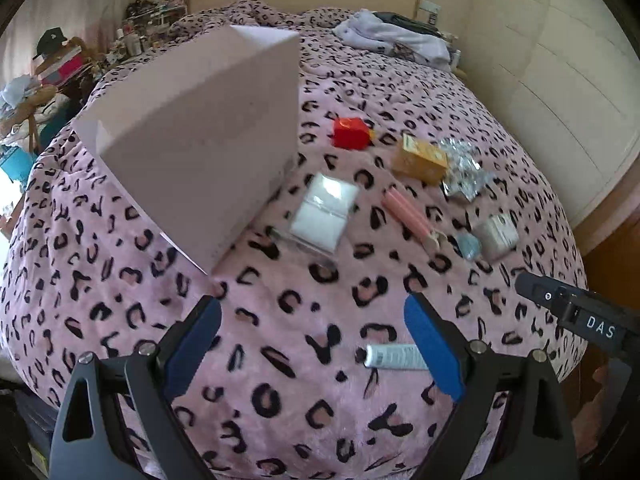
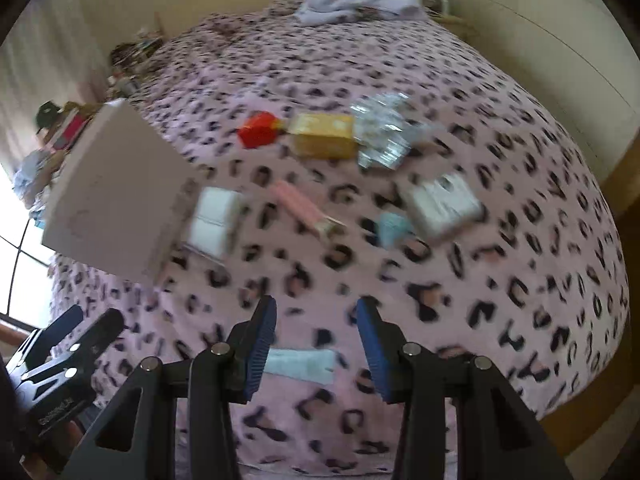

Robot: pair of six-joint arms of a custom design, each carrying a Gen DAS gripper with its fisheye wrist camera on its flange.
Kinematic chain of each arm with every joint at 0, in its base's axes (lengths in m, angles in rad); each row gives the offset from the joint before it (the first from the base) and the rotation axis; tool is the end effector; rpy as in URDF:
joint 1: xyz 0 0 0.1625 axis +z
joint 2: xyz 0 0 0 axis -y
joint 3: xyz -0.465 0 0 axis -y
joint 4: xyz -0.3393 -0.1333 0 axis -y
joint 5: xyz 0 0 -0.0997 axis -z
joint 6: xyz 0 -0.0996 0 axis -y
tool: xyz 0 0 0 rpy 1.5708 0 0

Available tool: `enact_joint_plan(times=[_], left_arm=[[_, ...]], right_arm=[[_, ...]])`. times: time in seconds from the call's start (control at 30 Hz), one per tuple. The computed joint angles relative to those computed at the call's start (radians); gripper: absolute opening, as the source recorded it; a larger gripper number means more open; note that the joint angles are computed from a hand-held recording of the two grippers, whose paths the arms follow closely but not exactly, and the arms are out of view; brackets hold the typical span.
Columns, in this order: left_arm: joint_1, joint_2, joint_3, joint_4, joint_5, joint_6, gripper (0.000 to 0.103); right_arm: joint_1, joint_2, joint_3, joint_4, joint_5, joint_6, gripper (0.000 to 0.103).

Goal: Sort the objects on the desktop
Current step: 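Move both tools back toward the remaining items on the bed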

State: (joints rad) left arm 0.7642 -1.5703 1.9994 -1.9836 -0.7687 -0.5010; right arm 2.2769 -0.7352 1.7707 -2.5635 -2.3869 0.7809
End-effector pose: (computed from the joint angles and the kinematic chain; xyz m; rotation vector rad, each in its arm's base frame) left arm -0.1523 -0.4298 0.4155 0.3776 2.3968 -0.6101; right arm 0.4451 -0.4283 0.1101 -0.0684 -2.4287 0.6727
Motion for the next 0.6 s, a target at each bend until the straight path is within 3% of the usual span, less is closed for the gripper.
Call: enact_joint_plan(times=[0.07, 0.23, 0.47, 0.6], left_arm=[[-0.006, -0.014, 0.042, -0.032, -0.002, 0.003, 0.094], [-0.012, -0.052, 0.148, -0.095, 0.021, -0.007, 0.094], [0.038, -0.009, 0.155, -0.162, 0.007, 0.028, 0.094], [0.058, 0.017, 0.144, -0.191, -0.021, 0.058, 0.094]], right_arm=[[-0.003, -0.013, 0.048, -0.025, -0.010, 0.027, 0.043], [-0.004, 0.002, 0.182, -0.210, -0.054, 0.055, 0.043], [-0.039, 0.026, 0.244, -0.313, -0.016, 0.046, 0.043], [-0.039, 0.030, 0.243, -0.334, -0.016, 0.000, 0.043]])
